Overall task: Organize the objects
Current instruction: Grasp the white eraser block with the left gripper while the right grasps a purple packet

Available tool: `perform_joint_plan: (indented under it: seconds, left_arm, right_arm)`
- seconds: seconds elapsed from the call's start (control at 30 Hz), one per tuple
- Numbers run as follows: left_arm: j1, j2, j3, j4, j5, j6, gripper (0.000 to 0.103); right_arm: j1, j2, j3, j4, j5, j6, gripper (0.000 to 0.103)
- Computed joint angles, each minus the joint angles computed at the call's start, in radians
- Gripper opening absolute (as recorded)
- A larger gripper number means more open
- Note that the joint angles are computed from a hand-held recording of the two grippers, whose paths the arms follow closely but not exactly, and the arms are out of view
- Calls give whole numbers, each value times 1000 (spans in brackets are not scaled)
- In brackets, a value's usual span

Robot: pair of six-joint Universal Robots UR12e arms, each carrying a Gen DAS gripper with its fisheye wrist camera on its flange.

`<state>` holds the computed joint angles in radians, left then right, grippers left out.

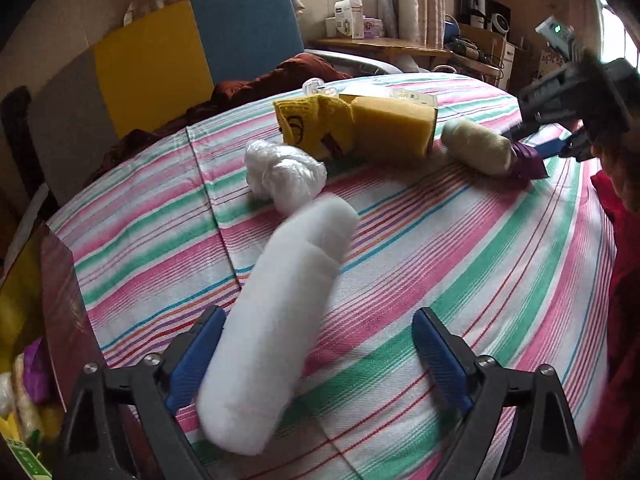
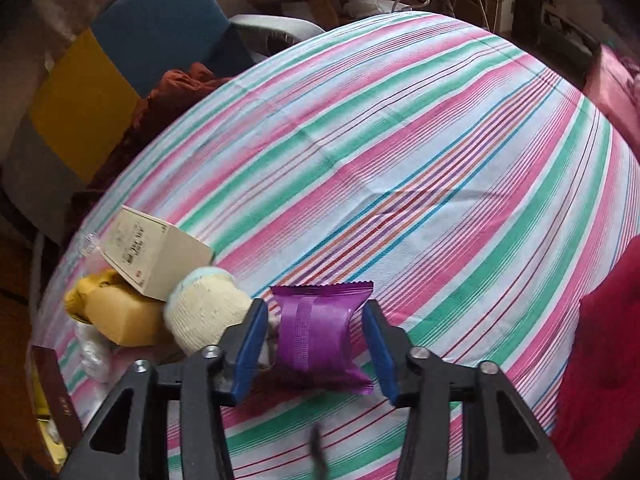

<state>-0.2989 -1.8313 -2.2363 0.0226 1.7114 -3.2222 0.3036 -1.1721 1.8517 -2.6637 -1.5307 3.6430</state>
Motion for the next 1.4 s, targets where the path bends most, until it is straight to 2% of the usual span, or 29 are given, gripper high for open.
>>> perform_joint_plan:
  seconds: [0.07, 0.13, 0.3, 0.37, 0.47, 0.6, 0.63, 0.73, 0.8, 0.87, 0.93, 0.97, 1.0, 1.03, 1.07, 1.1, 1.17, 1.27, 1.3, 1.33, 1.4]
  left_arm:
    - [13, 1, -2, -5, -27, -15, 100]
    - [15, 0, -3, -3, -30, -16, 100]
    - [19, 3, -8, 5, -44, -16, 100]
    - [27, 9, -15, 13, -72, -15, 100]
    - [54, 29, -30, 38, -171, -21, 101]
    - [90, 66, -35, 12, -314, -63, 102]
    - [90, 72, -31, 5, -317, -58, 102]
    - [70, 90, -15, -58, -249, 7, 102]
    - [50, 90, 12, -154, -191, 103, 102]
    - [30, 79, 33, -217, -124, 194, 101]
    - [11, 64, 52, -253, -55, 265, 100]
    - [10, 59, 58, -264, -48, 278, 96]
    - [14, 55, 66, -289, -56, 281, 88]
    - [25, 57, 70, -312, -93, 275, 83]
    - [42, 62, 74, -339, -158, 261, 66]
    - [46, 65, 76, -348, -181, 252, 63]
    - [32, 64, 75, -339, -153, 234, 62]
    - [27, 77, 56, -325, -245, 181, 61]
    - [11, 74, 48, -304, -237, 169, 63]
    - [-12, 65, 41, -262, -186, 158, 64]
    - [-28, 51, 25, -184, -152, 112, 72]
  right_arm:
    - [-1, 8, -15, 60, 15, -10, 37]
    - [9, 9, -16, 57, -9, -26, 36]
    - [6, 5, -12, 56, -6, -22, 36]
    - [9, 6, -14, 62, -16, -28, 36]
    - [10, 6, -15, 64, -20, -33, 36]
    - [4, 3, -8, 56, -5, -27, 36]
    - [3, 2, -7, 56, -3, -27, 36]
    - [3, 0, -5, 59, -3, -32, 36]
    - [2, -1, -4, 60, 0, -35, 36]
    - [0, -3, -2, 60, 6, -36, 36]
    - [-1, -4, 0, 59, 9, -38, 36]
    - [-2, -5, 1, 60, 10, -39, 36]
    - [-2, -6, 2, 60, 10, -41, 36]
    - [-2, -6, 3, 59, 11, -40, 36]
    - [-1, -5, 1, 60, 10, -39, 36]
    - [-1, -5, 1, 60, 9, -39, 36]
    - [-2, -9, 6, 58, 7, -43, 36]
    - [-5, -12, 12, 45, 15, -49, 36]
    - [-5, -11, 12, 47, 16, -53, 36]
    - [-4, -4, 0, 56, 15, -55, 36]
    - [-4, -6, 1, 58, 12, -58, 36]
